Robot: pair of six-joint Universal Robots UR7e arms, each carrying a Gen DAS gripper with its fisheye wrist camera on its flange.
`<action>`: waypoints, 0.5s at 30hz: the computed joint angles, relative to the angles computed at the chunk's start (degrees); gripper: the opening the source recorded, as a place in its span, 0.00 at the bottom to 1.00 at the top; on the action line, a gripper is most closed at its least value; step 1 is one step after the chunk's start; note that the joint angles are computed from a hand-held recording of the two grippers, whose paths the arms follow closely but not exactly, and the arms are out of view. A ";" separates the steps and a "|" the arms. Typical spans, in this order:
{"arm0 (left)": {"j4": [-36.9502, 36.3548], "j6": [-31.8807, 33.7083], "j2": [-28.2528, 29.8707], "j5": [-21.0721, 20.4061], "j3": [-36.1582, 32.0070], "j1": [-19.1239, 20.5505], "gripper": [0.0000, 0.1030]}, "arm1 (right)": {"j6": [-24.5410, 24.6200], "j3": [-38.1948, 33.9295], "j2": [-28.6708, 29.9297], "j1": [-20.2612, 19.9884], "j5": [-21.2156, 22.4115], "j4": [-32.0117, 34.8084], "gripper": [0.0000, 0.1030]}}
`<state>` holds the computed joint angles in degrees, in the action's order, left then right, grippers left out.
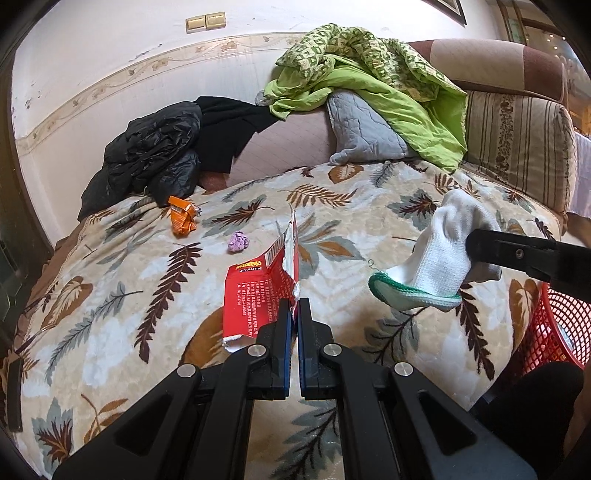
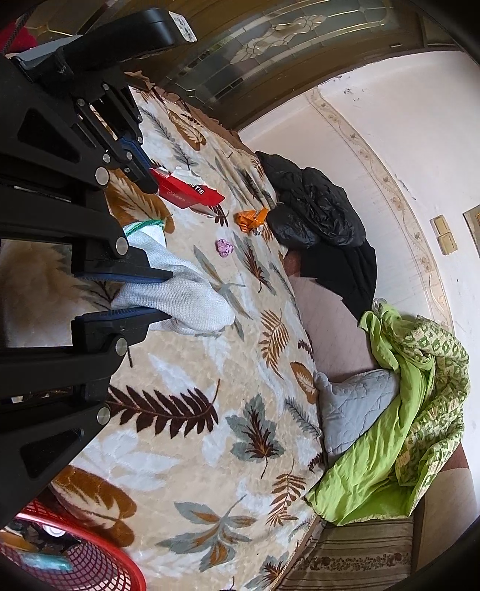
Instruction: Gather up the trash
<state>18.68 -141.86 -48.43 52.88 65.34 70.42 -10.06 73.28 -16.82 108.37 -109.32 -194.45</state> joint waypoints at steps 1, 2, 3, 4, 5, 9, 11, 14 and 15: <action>-0.03 0.07 -0.07 -0.01 0.22 -0.08 0.02 | 0.11 0.13 -0.07 0.04 -0.06 -0.05 0.13; -0.06 0.17 -0.15 0.02 0.40 -0.13 0.02 | 0.20 0.44 -0.23 0.03 -0.06 -0.19 0.13; 0.00 0.22 -0.21 0.10 0.52 -0.17 0.02 | 0.30 0.66 -0.35 0.05 -0.10 -0.32 0.13; 0.15 0.24 -0.17 0.15 0.44 -0.21 0.02 | 0.43 1.02 -0.54 0.01 -0.08 -0.48 0.13; 0.14 0.33 -0.21 0.16 0.58 -0.27 0.02 | 0.66 1.51 -0.80 -0.04 -0.04 -0.67 0.13; 0.13 0.66 -0.22 0.05 0.84 -0.54 0.02 | 1.42 2.73 -1.48 -0.22 0.02 -1.12 0.13; 0.05 0.70 -0.36 -0.04 1.15 -0.68 0.02 | 1.70 3.38 -1.85 -0.28 0.01 -1.49 0.13; 0.00 0.73 -0.41 -0.09 1.28 -0.75 0.02 | 1.93 4.33 -2.35 -0.38 -0.07 -2.22 0.13; -0.20 0.85 -0.44 0.06 1.37 -0.74 0.02 | 1.99 4.62 -2.50 -0.42 -0.10 -2.44 0.13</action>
<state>18.48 -141.01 -48.88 52.94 66.71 69.68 -8.07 77.90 -19.32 107.96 -109.42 -196.89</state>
